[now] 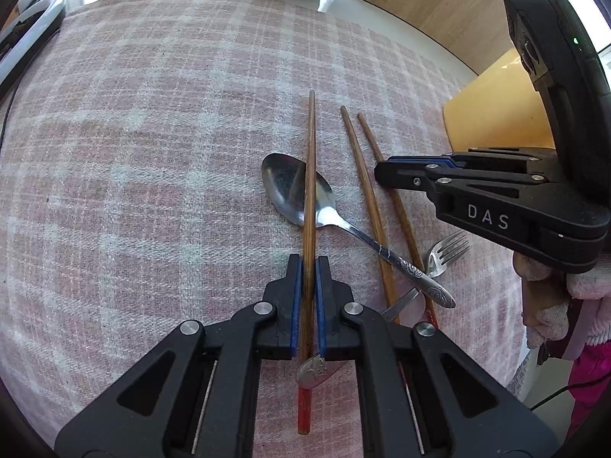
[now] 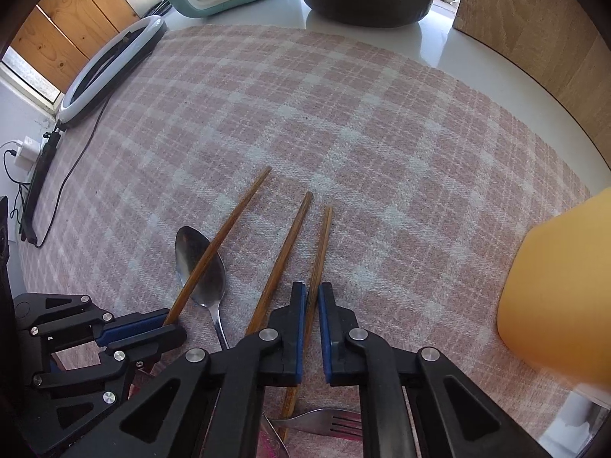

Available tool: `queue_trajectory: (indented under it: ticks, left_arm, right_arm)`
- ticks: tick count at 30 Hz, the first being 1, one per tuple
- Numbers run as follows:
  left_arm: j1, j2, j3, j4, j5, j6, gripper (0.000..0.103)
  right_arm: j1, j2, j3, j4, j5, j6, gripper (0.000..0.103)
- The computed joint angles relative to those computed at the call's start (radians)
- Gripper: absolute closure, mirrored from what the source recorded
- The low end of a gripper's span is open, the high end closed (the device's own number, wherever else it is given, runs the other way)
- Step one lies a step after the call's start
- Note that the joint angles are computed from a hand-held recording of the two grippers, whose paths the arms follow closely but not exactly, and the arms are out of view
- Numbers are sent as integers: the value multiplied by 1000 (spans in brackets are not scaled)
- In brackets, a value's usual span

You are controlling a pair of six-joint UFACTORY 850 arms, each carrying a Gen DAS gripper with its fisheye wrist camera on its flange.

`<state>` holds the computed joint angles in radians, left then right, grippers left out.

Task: Organize utensils
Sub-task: 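Close the left gripper on a chopstick while the right gripper grasps another chopstick, then lift both chopsticks upright and carry them over the yellow container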

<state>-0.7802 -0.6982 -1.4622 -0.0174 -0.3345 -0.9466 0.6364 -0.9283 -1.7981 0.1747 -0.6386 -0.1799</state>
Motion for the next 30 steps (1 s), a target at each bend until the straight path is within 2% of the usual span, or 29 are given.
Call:
queue_trajectory:
  ticks: [3,7,11,14,20,26,30]
  left_arm:
    - [11,-13,-20,-18,4,40,99]
    - [9,15,18,60,45,-56,99]
    - [0,83,96,310,101,-338,99]
    - [-11,122,121,565,91,-585,99]
    - [-29,172,155,806,61,-817,99]
    - [-37,201,177,987,64,-984,99]
    - [-53,223,179,1072,53,-1066,99]
  right_arm:
    - [-9,22,39,46,28,-28,99]
    - [-20,73,121,99,90,-72,99]
    - [-29,143,216,159,170,-130,99]
    - [-39,201,285,240,232,-201,100]
    - [-53,287,388,403,328,-335,100]
    - [-63,369,483,649,407,-549,100]
    - [-74,430,549,930,453,-818,100]
